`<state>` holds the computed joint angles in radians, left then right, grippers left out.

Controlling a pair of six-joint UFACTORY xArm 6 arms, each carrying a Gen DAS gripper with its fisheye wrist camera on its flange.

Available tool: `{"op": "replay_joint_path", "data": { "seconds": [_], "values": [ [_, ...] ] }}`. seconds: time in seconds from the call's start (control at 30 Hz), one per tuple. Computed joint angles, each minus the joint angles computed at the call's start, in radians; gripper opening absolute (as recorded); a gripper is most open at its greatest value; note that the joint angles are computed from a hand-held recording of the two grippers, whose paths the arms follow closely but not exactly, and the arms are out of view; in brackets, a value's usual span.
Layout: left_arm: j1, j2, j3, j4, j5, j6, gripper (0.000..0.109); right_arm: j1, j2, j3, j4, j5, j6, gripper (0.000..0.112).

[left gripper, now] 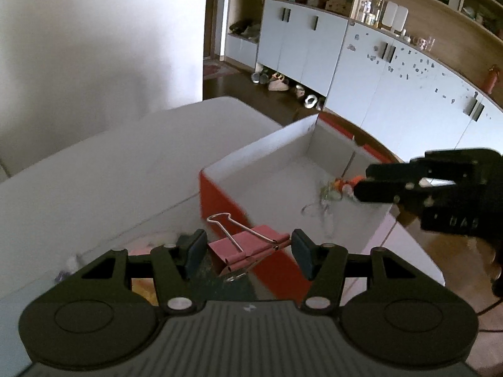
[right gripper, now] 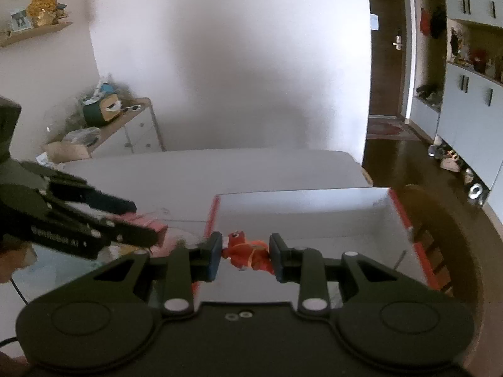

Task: Organize rigid objects
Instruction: 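Carry the binder clip and horse keychain with both tools into the red box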

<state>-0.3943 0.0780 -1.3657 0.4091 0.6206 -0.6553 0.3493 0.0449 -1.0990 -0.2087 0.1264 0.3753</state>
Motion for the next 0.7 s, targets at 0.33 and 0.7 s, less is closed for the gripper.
{"op": "replay_joint_path", "data": {
  "seconds": [0.33,0.7],
  "values": [
    [-0.027,0.315,-0.403,-0.010,0.115,0.002,0.059,-0.075,0.041,0.016,0.030,-0.008,-0.085,0.031],
    [-0.036,0.695,-0.882,-0.051,0.295,0.066,0.059,-0.111,0.128,-0.008,0.149,0.000,-0.259,0.031]
  ]
}}
